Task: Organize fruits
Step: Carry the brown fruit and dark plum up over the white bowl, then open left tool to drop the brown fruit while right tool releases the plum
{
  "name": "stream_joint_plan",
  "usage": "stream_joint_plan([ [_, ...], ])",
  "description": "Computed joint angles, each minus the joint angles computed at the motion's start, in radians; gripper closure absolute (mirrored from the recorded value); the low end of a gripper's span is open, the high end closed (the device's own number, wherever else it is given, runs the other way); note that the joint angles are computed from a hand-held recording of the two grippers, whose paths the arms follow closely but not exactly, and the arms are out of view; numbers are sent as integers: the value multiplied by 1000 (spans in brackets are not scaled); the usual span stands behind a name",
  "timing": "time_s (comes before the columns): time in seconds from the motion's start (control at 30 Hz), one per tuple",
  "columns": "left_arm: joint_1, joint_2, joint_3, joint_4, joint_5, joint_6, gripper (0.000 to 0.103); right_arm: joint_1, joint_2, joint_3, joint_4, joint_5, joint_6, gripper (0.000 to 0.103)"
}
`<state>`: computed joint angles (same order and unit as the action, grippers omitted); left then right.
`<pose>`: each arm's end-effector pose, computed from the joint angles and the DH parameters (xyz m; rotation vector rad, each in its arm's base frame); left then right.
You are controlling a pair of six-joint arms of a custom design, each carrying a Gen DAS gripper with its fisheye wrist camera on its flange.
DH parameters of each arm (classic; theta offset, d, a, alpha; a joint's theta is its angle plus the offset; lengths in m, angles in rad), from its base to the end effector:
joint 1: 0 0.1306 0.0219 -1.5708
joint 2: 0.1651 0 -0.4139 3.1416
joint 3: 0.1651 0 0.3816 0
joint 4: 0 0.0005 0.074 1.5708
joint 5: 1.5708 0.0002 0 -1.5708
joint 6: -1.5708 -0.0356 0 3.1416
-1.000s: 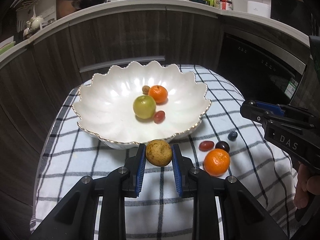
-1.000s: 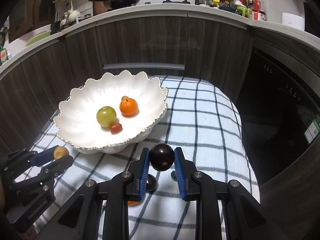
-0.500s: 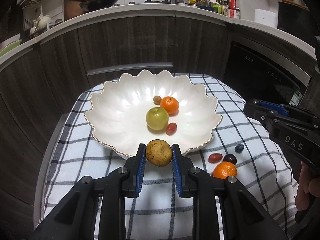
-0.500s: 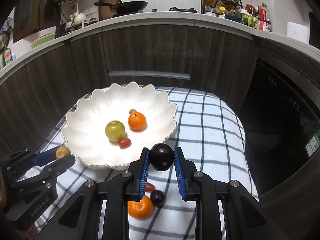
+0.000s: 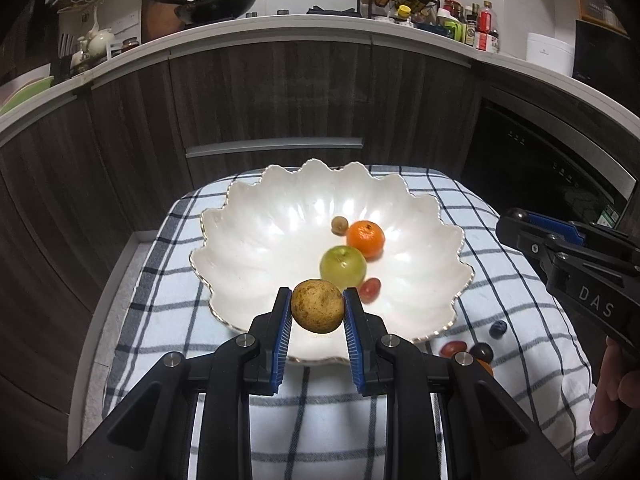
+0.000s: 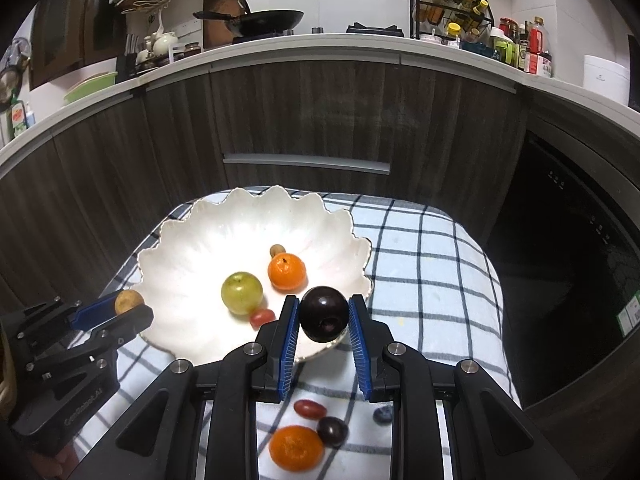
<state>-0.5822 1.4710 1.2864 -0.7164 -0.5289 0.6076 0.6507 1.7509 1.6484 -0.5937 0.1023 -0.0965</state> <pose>0.4180 -0.2542 0.3913 -0.2465 2.3020 0.0674 0.5001 0.3755 0.4107 -0.5706 2.2055 0.2800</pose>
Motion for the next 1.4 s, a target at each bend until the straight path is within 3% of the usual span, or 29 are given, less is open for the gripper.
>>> stream_joint_plan([
  [0.6,83,37,17,26,54,-42,77,5,101,140,-62,-1,-13,77],
  [1.2,119,65,18,50,66,-59,77,3,160,193,-101,-5,-22,76],
  [1.27,120,64,17,51,68,-58,74,4,159,192,-98,0,-22,76],
  [1.4,114,59,16,49,38,-54,54,6,161,197,-106,8,-22,75],
])
